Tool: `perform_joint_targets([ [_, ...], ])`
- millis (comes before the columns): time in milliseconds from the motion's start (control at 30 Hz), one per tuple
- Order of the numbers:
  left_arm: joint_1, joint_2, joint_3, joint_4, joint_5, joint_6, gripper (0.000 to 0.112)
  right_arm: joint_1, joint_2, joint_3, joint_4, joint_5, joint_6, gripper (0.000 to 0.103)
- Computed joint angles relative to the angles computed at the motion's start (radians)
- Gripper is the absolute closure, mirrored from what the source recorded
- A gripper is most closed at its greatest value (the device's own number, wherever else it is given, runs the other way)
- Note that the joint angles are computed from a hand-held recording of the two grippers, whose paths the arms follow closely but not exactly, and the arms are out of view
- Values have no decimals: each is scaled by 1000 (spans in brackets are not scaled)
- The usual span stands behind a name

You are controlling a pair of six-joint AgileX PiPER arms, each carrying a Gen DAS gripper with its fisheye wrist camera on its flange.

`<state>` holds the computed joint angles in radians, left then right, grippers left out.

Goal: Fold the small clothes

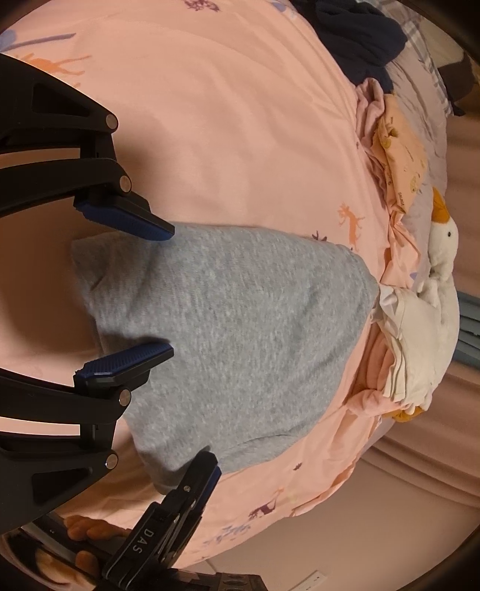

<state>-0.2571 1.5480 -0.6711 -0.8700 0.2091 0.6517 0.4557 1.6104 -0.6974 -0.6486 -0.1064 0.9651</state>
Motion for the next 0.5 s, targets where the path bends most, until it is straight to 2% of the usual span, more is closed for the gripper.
perform_joint_targets([
  [100,0,-1,0,20,2,-15,56,0,-2,1,-3,3,1,63],
  [267,3,0,-1,31,7,-22,56,7,-17,14,78,14,-80,62],
  [500,-2,-2,2,45,3,-36,56,5,-15,14,68,11,-73,62],
])
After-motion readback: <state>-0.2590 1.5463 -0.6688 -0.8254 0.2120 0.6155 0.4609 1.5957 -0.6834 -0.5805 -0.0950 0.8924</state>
